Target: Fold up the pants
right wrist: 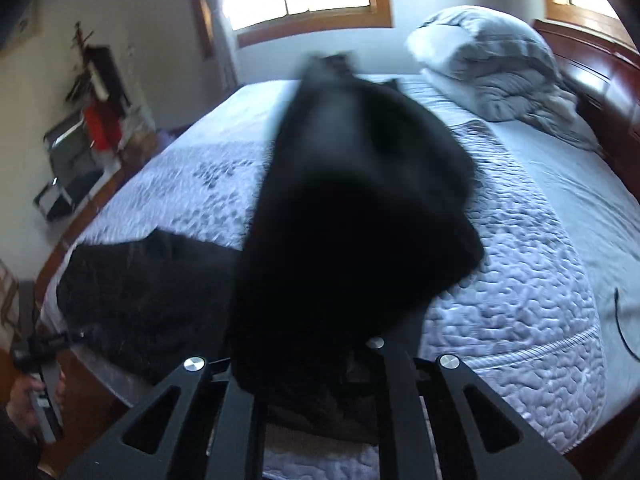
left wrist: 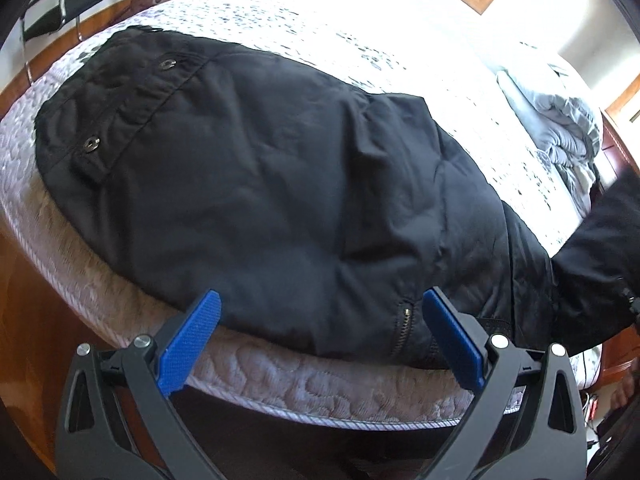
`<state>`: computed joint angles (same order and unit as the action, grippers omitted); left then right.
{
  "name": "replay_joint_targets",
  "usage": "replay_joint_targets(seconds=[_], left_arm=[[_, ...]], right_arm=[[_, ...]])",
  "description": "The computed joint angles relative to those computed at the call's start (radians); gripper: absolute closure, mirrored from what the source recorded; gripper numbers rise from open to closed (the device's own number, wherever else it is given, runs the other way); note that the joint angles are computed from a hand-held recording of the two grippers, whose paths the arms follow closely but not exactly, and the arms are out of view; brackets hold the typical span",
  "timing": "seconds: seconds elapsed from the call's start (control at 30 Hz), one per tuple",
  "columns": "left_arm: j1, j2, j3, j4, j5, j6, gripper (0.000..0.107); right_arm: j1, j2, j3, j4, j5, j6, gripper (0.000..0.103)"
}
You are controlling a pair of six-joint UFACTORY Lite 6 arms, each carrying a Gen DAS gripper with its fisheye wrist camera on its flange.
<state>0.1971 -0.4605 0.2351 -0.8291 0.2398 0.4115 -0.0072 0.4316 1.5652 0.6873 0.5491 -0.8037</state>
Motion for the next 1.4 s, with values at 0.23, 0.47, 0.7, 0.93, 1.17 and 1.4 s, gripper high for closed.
replay_joint_targets(seconds=[0.23, 0.47, 0.7, 0.93, 1.17, 1.4], left_arm=[[0.115, -0.091, -0.041, 0.027, 0.084, 0.016, 0.007], [0.174, -0.124, -0.06, 0.037, 0.126, 0.031, 0.007], [0.149, -0.085, -0.045, 0.042, 0.109, 0.014, 0.007], [0.14, -0.033, -0.029, -0.029, 0.085, 0.061, 0.007], [0.156, -0.033, -0.029, -0.073, 0.103, 0.116, 0.007], [0.131, -0.066, -0.041, 0.013, 0.087, 0.031, 0.007]], right_arm=[[0.156, 0.04, -0.099, -0.102, -0.096, 0.06, 0.093], [0.273, 0.032, -0.229, -0.246, -0.232, 0.13, 0.08], [0.258, -0.071, -0.358, 0.008, -0.161, -0.186, 0.046], [0.237, -0.224, -0.45, 0.2, -0.125, -0.406, 0.039], [0.317, -0.104, -0.348, 0.046, -0.149, -0.259, 0.039], [0.295, 0.05, -0.215, -0.068, -0.126, -0.075, 0.064]])
